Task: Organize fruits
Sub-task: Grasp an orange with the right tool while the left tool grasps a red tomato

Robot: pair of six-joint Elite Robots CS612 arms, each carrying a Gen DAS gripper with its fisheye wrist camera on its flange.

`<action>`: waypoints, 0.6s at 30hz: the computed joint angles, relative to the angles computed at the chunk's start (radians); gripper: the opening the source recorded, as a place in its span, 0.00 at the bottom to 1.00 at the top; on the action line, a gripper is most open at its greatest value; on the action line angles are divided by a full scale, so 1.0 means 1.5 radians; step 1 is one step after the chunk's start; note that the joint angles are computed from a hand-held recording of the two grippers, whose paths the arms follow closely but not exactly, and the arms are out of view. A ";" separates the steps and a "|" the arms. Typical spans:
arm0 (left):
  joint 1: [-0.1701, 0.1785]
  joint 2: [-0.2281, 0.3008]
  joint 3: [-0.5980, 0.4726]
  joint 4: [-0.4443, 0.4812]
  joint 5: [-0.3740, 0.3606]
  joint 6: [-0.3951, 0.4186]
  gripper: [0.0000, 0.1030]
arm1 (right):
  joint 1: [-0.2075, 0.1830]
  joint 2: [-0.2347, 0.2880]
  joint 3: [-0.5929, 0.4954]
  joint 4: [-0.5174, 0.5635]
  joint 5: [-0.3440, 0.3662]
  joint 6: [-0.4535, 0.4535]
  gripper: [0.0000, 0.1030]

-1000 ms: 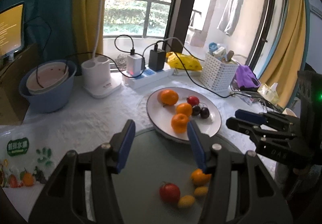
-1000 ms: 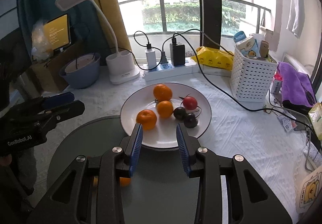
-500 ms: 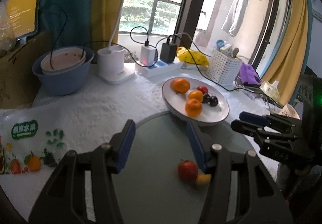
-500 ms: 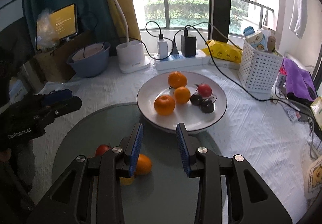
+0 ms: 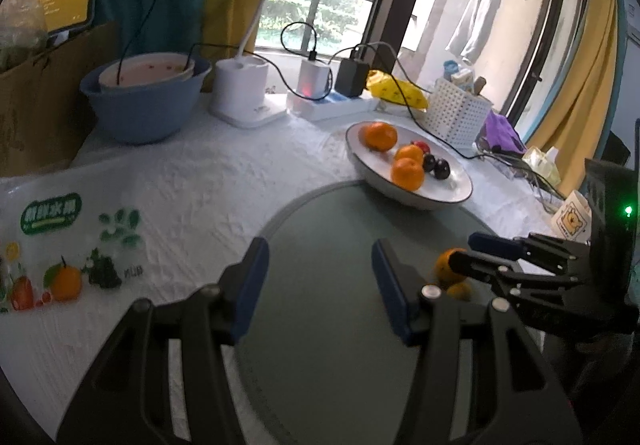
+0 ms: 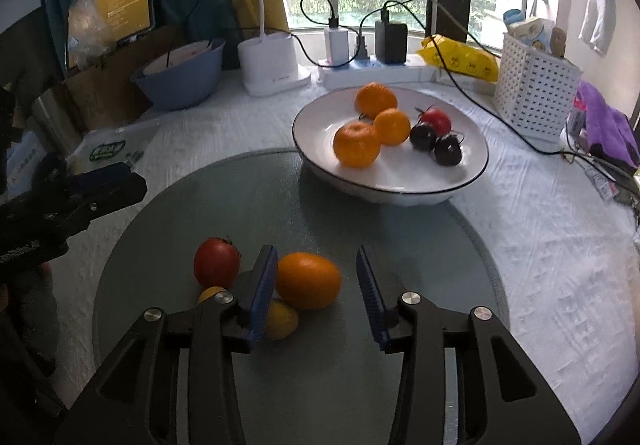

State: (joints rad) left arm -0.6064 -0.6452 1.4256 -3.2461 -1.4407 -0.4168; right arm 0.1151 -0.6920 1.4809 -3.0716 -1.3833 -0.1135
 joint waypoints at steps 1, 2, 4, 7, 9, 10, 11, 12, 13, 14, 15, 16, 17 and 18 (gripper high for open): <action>0.000 0.000 0.001 -0.001 -0.001 -0.002 0.54 | 0.001 0.001 -0.001 0.002 -0.001 0.002 0.46; 0.001 0.000 0.002 -0.001 -0.002 -0.003 0.54 | 0.001 0.002 -0.002 0.006 0.000 0.002 0.48; 0.001 0.001 0.002 0.000 -0.004 -0.006 0.54 | 0.002 0.003 -0.004 0.014 0.006 -0.001 0.48; 0.001 0.003 0.002 0.001 -0.005 -0.011 0.54 | 0.003 0.004 -0.005 0.024 0.012 -0.010 0.48; 0.000 0.003 0.001 0.003 -0.007 -0.013 0.54 | 0.002 0.005 -0.007 0.033 0.013 -0.014 0.47; -0.001 0.003 0.001 0.004 -0.007 -0.013 0.54 | 0.002 0.006 -0.007 0.034 0.014 -0.013 0.46; -0.002 0.004 0.000 0.006 -0.009 -0.012 0.54 | 0.001 0.006 -0.006 0.030 0.018 -0.011 0.40; -0.003 0.004 -0.001 0.009 -0.011 -0.010 0.54 | 0.000 0.006 -0.006 0.027 0.021 -0.011 0.40; -0.005 0.004 -0.002 0.013 -0.013 -0.008 0.54 | -0.001 0.005 -0.005 0.024 0.024 -0.014 0.40; -0.006 0.005 -0.003 0.015 -0.016 -0.006 0.54 | -0.002 0.005 -0.003 0.020 0.025 -0.017 0.40; -0.007 0.006 -0.006 0.018 -0.018 -0.004 0.54 | -0.002 0.004 -0.002 0.017 0.027 -0.018 0.40; -0.008 0.006 -0.007 0.021 -0.020 -0.004 0.54 | -0.004 0.003 0.000 0.015 0.031 -0.019 0.40; -0.009 0.006 -0.008 0.022 -0.023 -0.003 0.54 | -0.004 0.002 0.002 0.011 0.031 -0.018 0.40; -0.010 0.007 -0.010 0.023 -0.025 -0.002 0.54 | -0.005 0.002 0.003 0.008 0.032 -0.017 0.40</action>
State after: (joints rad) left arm -0.6217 -0.6347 1.4106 -3.2114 -1.4781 -0.4195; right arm 0.1071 -0.6894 1.4861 -3.0593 -1.3356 -0.1385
